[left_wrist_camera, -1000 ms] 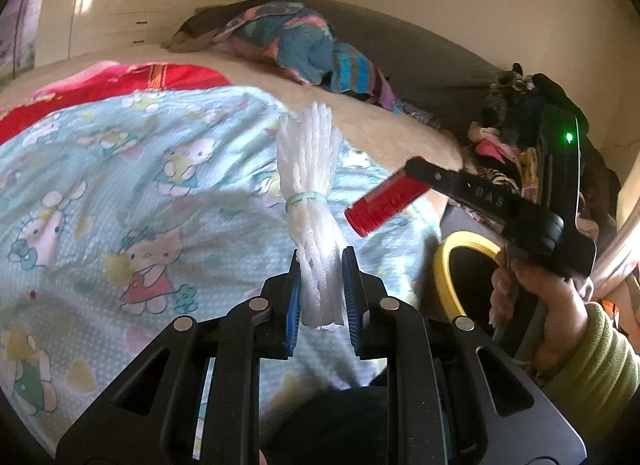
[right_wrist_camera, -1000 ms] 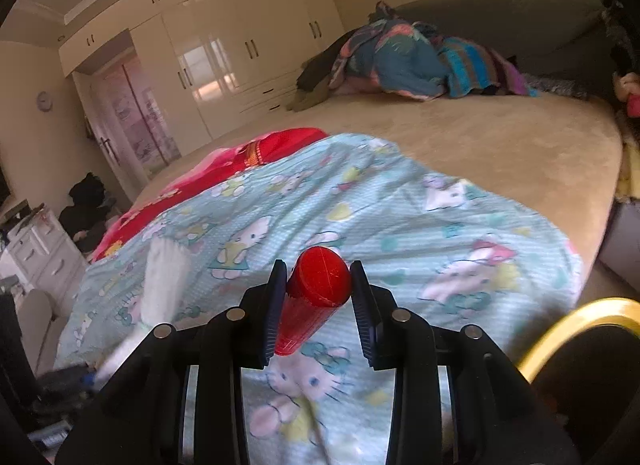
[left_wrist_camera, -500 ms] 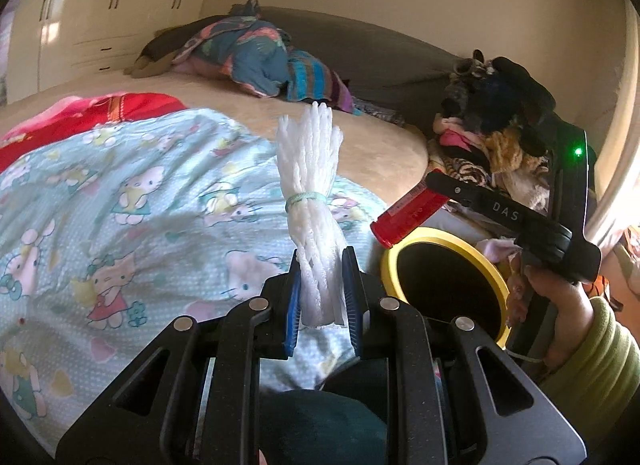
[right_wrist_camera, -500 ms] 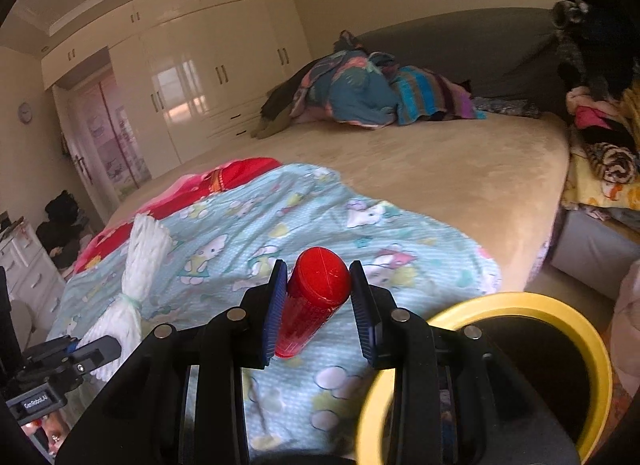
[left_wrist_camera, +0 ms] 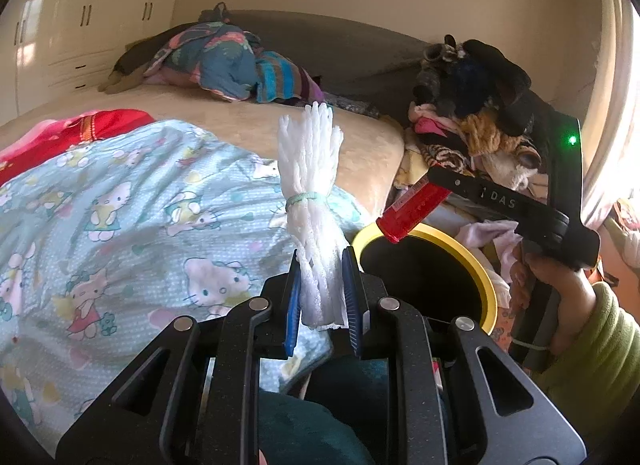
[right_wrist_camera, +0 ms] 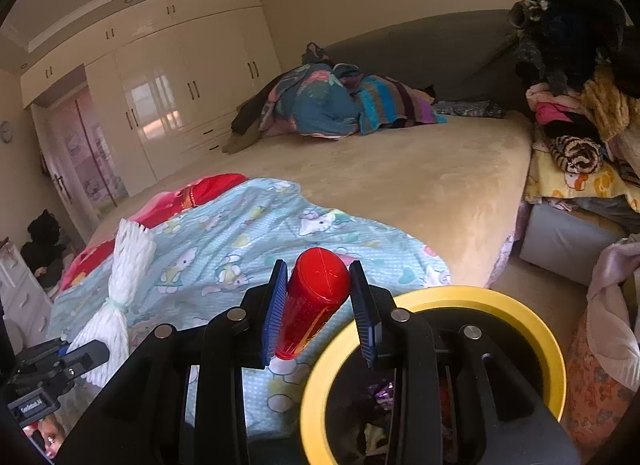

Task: Collect trash
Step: 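Carry the white foam net and red cylinder over the bin with both tools, then open the right tool over the bin while the left tool releases the foam net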

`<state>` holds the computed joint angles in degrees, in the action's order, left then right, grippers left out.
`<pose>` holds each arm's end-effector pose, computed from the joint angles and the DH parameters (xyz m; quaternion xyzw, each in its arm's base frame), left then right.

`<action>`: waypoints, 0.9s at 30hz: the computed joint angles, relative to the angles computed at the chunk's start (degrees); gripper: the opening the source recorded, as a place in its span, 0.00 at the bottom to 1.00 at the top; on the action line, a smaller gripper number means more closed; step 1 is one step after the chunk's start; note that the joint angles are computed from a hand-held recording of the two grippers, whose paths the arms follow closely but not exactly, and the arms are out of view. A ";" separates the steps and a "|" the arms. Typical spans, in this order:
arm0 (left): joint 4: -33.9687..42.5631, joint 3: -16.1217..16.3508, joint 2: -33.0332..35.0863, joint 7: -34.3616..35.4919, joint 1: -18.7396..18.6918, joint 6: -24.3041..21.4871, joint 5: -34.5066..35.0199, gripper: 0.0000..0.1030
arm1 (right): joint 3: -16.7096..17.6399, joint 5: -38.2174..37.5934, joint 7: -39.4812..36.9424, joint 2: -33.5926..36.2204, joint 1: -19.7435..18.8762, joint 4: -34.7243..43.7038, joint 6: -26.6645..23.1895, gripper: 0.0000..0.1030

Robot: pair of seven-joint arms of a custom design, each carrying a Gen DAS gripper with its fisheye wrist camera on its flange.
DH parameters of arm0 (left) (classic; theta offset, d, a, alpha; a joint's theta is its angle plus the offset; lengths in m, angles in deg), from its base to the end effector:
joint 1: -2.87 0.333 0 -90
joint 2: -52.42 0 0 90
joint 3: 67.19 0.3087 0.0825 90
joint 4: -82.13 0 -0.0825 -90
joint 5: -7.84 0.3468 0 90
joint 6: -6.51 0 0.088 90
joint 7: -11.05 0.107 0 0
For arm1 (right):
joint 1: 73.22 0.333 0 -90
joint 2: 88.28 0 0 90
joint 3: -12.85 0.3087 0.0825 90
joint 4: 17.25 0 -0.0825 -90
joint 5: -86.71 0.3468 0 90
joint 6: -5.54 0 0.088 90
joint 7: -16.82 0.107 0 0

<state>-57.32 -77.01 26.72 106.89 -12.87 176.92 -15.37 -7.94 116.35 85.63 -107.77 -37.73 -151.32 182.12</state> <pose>0.3926 -0.1709 0.5912 -0.5539 0.6825 -0.4335 0.1984 0.4630 0.0577 0.5840 -0.6296 0.5835 -0.2230 0.4620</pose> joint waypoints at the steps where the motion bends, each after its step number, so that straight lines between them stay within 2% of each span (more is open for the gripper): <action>1: 0.14 0.09 0.07 0.11 -0.28 -0.13 -0.11 0.14 | 0.47 -0.40 0.46 -0.12 -0.89 -0.22 -0.05 0.29; 4: 0.79 0.08 0.79 0.57 -0.91 -0.48 -0.24 0.14 | 0.65 -0.94 1.25 -0.35 -2.12 -0.56 -0.33 0.29; 13: 2.45 -1.12 3.48 1.67 -2.38 -1.47 0.20 0.14 | 3.14 -5.49 5.78 -1.81 -9.13 -2.90 -2.68 0.29; 22: 5.80 -2.94 8.21 2.64 -3.22 -3.27 1.25 0.14 | 4.00 -8.32 10.29 -1.22 -15.18 -3.91 -4.88 0.29; 27: 9.92 -4.30 12.78 2.55 -3.48 -5.06 2.56 0.14 | 2.60 -6.93 10.05 -0.92 -15.58 -4.30 -5.36 0.29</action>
<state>-47.40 -81.31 39.50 109.44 -16.35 171.86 -12.82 -5.34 109.42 95.69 -108.69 -53.31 -155.61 176.76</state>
